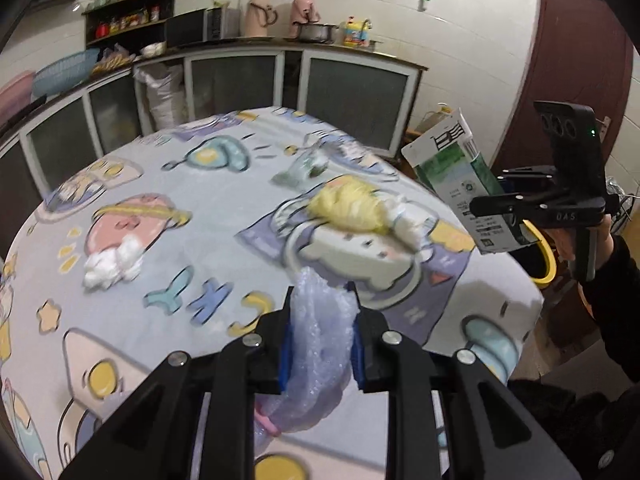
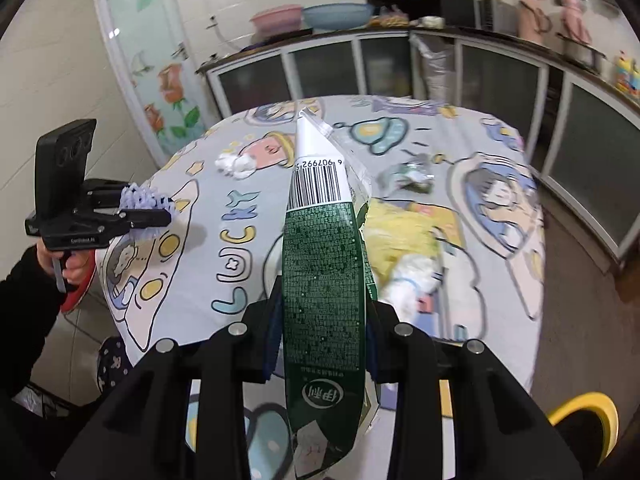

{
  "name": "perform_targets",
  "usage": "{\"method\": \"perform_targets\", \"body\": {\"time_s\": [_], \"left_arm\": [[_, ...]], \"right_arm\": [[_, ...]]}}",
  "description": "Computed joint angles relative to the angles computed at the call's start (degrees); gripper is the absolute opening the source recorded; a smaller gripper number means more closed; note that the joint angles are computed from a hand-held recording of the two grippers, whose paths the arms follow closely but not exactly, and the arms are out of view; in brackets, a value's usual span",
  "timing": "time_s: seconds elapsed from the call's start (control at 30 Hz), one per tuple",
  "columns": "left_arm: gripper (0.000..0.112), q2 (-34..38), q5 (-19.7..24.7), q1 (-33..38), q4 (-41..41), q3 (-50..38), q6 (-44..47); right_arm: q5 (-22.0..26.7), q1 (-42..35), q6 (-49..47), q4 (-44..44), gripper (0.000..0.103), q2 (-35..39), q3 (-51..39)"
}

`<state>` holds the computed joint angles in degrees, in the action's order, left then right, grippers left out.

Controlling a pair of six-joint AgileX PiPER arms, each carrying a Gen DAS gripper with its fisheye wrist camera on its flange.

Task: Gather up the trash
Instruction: 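Lift the plastic bag and green snack bag and carry them over the bin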

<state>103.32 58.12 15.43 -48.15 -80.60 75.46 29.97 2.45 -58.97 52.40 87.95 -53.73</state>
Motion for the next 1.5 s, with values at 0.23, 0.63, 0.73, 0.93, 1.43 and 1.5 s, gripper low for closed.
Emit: {"method": "perform_targets", "body": {"time_s": [0.23, 0.63, 0.73, 0.93, 1.43, 1.5], "left_arm": [[0.021, -2.3, -2.6, -8.4, -1.1, 0.9, -3.8], [0.022, -2.7, -7.1, -22.8, -0.7, -2.7, -12.7], [0.022, -2.6, -9.3, -27.1, -0.5, -3.3, -14.4], [0.022, 0.4, -11.8, -35.1, 0.5, -7.3, -19.0], [0.022, 12.2, -17.9, -53.0, 7.7, -19.0, -31.9], [0.022, 14.0, -18.2, -54.6, 8.9, -20.6, -33.7]], "right_arm": [[3.5, -8.6, -2.9, 2.0, 0.032, -6.8, 3.3], [14.3, -30.2, -10.8, 5.6, 0.032, -15.1, 7.1], [17.1, -36.6, -12.8, 6.2, 0.032, -16.0, 7.2], [23.5, -50.3, -18.2, 8.8, 0.032, -15.8, 6.9], [27.0, -70.3, -27.8, 11.9, 0.032, -5.0, 6.5], [27.1, -72.2, -29.3, 12.1, 0.032, -3.0, 6.9]]}}
